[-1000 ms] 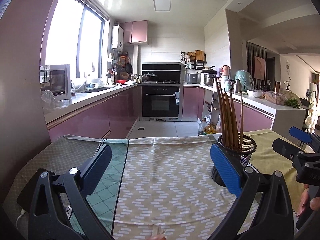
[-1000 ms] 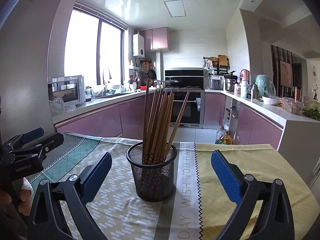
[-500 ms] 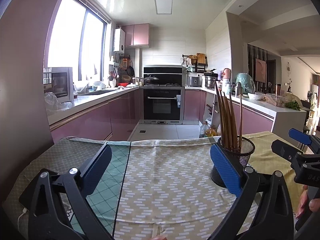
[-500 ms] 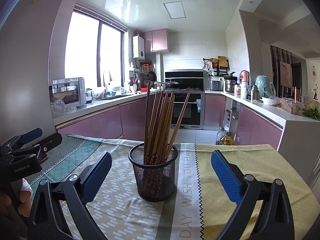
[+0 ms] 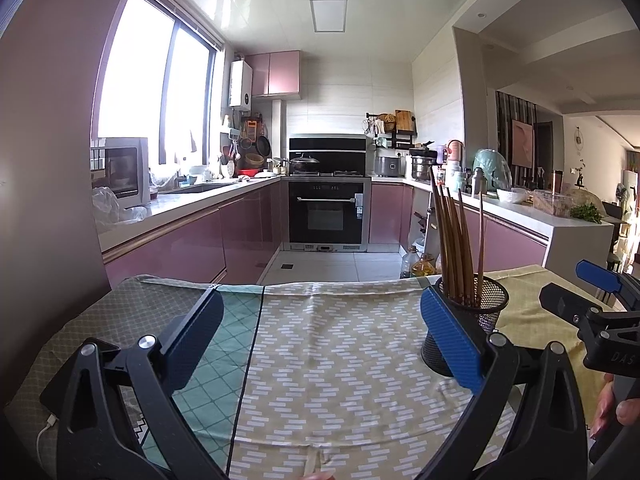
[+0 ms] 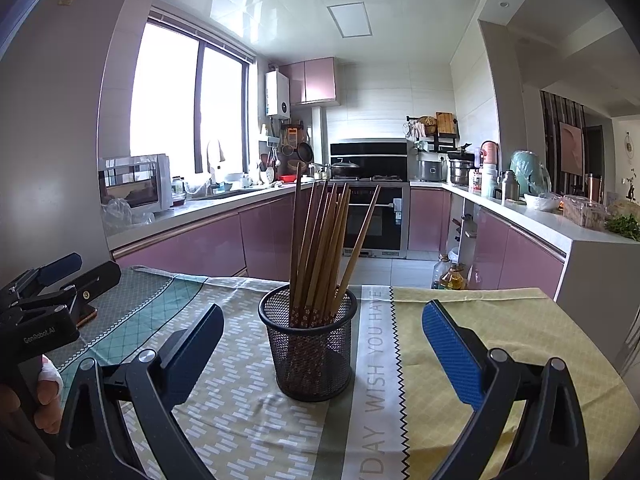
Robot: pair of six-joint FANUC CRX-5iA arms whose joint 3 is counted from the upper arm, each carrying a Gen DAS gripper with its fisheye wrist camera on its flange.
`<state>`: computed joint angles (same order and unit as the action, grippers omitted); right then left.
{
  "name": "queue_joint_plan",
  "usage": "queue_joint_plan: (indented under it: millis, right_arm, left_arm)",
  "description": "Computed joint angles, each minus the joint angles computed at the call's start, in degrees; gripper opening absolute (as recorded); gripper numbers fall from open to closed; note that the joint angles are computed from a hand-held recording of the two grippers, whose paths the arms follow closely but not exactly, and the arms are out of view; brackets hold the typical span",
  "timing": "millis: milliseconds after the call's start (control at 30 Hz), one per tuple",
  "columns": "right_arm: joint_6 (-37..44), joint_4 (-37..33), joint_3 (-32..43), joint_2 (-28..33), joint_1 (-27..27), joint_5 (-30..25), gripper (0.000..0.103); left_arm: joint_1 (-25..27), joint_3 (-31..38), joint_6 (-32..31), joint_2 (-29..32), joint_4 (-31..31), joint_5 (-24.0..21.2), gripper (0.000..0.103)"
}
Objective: Organize utensils
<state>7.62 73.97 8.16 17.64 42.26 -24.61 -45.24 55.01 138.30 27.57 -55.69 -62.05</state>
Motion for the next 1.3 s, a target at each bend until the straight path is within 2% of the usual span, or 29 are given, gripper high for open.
queue_joint_plan:
  millis: [1300]
  right_arm:
    - [-0.26, -0.48, 0.06, -0.22, -0.02, 0.11, 0.096]
  left_arm:
    - [-0.07, -0.06, -0.19, -0.05, 0.07, 0.02, 0.097]
